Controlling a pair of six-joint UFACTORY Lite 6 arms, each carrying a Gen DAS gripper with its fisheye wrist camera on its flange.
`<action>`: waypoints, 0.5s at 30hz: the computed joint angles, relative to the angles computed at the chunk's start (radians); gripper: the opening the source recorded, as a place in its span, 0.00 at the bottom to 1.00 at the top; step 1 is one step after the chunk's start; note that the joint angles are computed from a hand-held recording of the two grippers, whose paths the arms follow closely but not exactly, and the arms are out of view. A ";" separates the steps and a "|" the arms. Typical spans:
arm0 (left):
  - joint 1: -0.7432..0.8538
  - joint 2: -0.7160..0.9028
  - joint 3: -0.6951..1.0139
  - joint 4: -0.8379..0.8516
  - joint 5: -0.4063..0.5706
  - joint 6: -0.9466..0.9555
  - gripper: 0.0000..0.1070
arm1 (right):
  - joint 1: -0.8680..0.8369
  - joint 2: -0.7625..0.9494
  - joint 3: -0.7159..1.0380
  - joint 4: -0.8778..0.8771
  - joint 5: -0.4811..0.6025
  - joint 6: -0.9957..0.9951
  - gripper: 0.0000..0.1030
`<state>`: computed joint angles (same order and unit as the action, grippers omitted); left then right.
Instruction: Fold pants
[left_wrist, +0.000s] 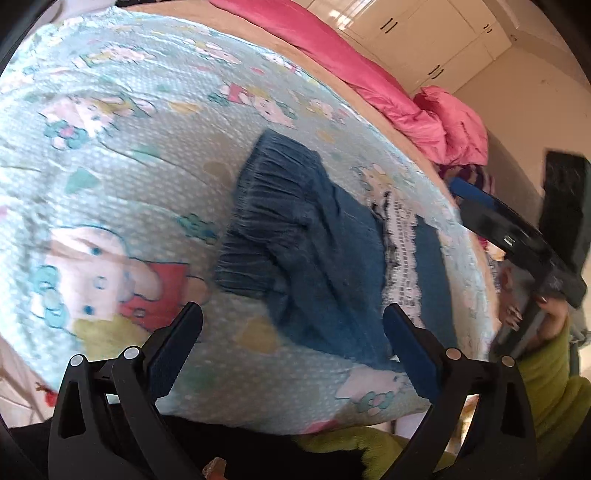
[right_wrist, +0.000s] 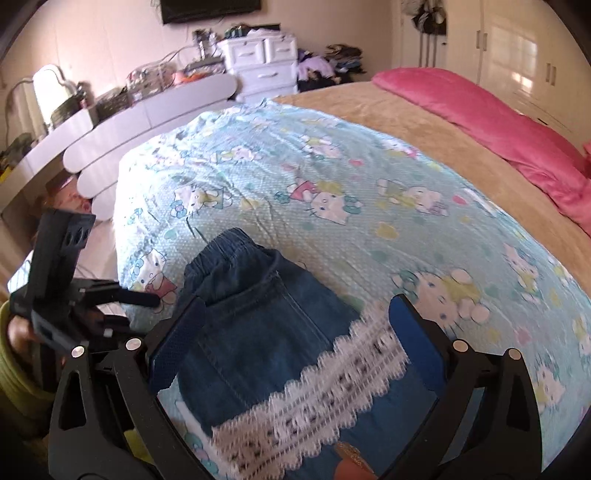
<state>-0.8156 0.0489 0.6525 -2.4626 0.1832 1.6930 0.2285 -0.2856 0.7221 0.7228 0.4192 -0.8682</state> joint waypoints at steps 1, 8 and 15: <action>-0.001 0.028 0.009 0.015 0.029 -0.019 0.90 | 0.010 0.048 0.033 0.007 0.001 -0.005 0.91; -0.019 0.123 0.044 -0.105 0.119 0.094 0.47 | 0.083 0.349 0.261 0.045 0.056 -0.055 0.91; -0.009 0.161 0.054 -0.111 0.149 0.102 0.39 | 0.155 0.637 0.514 -0.036 0.130 0.009 0.91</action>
<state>-0.8245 0.2096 0.7063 -2.5732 0.3326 1.7955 0.3834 0.3510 1.2361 0.6868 0.5489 -0.8596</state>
